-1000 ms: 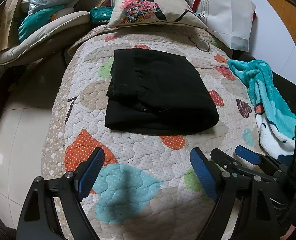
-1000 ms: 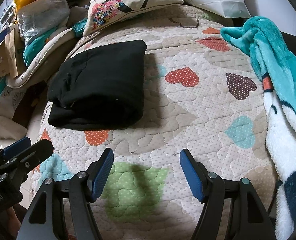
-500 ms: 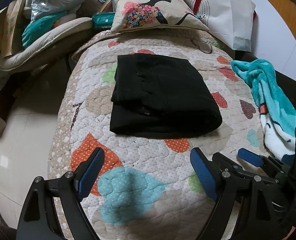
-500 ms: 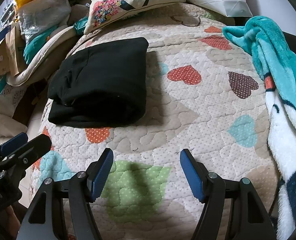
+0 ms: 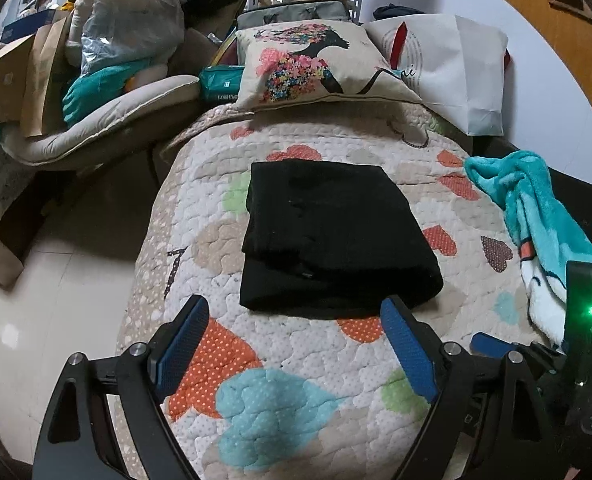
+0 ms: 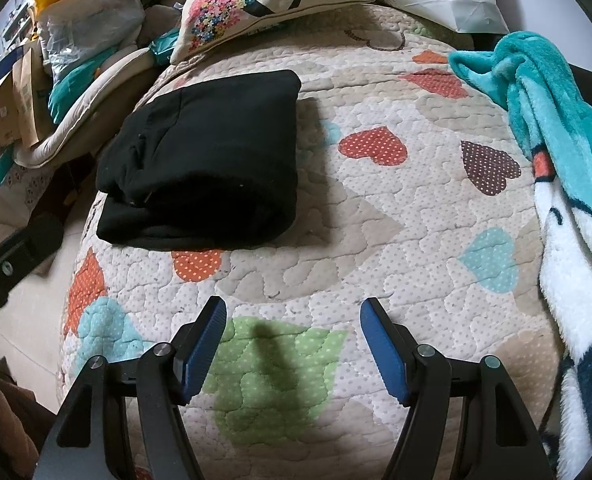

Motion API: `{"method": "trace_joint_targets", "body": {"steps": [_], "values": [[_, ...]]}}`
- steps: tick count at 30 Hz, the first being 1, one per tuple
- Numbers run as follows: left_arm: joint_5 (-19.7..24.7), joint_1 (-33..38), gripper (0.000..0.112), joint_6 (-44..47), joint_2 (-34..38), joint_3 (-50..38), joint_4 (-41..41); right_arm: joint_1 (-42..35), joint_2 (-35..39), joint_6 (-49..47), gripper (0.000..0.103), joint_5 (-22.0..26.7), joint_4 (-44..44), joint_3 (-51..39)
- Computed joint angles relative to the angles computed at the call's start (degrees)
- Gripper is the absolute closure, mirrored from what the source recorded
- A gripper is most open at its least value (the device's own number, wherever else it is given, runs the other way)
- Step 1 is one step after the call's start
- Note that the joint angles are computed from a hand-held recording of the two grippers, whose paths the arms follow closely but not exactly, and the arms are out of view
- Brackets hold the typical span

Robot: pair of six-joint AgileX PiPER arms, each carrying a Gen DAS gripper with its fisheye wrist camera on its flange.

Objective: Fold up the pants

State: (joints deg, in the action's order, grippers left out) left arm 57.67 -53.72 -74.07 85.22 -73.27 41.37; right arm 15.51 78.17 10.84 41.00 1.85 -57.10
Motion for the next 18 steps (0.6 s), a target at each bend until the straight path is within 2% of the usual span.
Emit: {"method": "trace_joint_targets", "body": {"steps": [2, 4, 9, 18], "values": [[1.5, 0.36, 0.014, 1.12, 1.18, -1.44, -0.95, 0.06, -0.04, -0.04, 0.029, -0.06, -0.1, -0.01], [2.36, 1.18, 0.014, 2.6, 2.16, -2.72, -3.19, 0.19, -0.17, -0.03, 0.028, -0.11, -0.2, 0.06], [-0.63, 5.99, 0.01, 7.96, 2.68, -2.43, -13.47, 0.55, -0.32, -0.42, 0.028, -0.17, -0.18, 0.25], [3.18, 6.75, 0.01, 7.99, 3.95, -2.21, -14.72, 0.62, 0.02, 0.84, 0.028, 0.18, -1.08, 0.18]]}}
